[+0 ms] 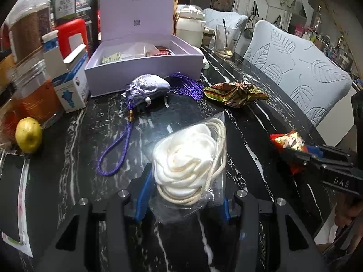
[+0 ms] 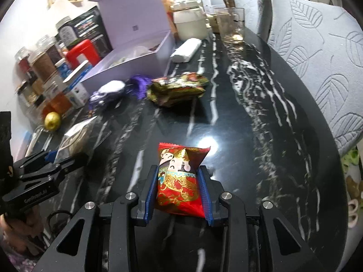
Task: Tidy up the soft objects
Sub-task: 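Lift the bagged cord and red snack packet with both grippers toward the lavender box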
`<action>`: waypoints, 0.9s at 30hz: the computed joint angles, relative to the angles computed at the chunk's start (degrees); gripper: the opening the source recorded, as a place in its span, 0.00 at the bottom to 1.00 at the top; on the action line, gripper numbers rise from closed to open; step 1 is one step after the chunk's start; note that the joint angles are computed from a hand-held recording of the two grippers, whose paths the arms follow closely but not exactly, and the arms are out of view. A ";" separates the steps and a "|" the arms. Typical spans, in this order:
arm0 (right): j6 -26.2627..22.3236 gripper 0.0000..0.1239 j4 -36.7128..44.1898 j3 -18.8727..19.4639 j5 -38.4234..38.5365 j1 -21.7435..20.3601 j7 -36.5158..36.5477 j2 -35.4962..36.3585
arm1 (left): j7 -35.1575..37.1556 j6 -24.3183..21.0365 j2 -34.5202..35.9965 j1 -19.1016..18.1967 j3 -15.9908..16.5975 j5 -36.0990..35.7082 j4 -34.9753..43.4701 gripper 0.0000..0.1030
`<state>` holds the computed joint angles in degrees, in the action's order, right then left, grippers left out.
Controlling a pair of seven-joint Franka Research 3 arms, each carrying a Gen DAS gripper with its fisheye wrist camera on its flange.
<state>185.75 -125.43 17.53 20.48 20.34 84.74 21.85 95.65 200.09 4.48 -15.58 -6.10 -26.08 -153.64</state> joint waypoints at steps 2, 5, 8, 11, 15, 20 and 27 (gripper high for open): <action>0.50 0.27 -0.57 2.47 -0.04 -1.67 -0.49 -0.21 | -1.71 0.77 -0.87 0.72 -0.39 1.64 -1.24 0.47; 1.15 0.27 -1.12 5.53 -0.51 -3.34 -1.12 -0.38 | -1.92 2.28 -2.54 1.30 -1.54 0.87 -3.23 0.47; 1.41 0.27 -1.11 8.44 -1.35 -5.07 -1.64 -0.25 | -1.73 3.62 -4.33 2.39 -3.03 -0.40 -5.16 0.47; 1.73 0.27 -1.02 11.67 -2.35 -7.15 -2.22 0.12 | -2.97 4.43 -6.25 4.18 -4.44 0.10 -7.12 0.47; 2.52 0.27 -1.26 15.50 -3.77 -9.47 -2.55 0.42 | -2.49 5.72 -8.59 6.45 -6.94 -1.72 -9.23 0.47; 3.51 0.27 -1.21 19.98 -6.48 -11.91 -1.70 1.42 | 0.01 6.71 -11.33 8.71 -10.13 -5.43 -10.99 0.47; 4.87 0.28 -0.11 23.87 -11.52 -14.08 0.21 2.76 | 0.45 7.40 -14.89 11.94 -12.77 -6.44 -12.39 0.47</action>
<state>190.62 -125.54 41.40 8.96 6.27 84.95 24.62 96.10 207.49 -10.41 -3.64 -18.87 -32.52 -166.03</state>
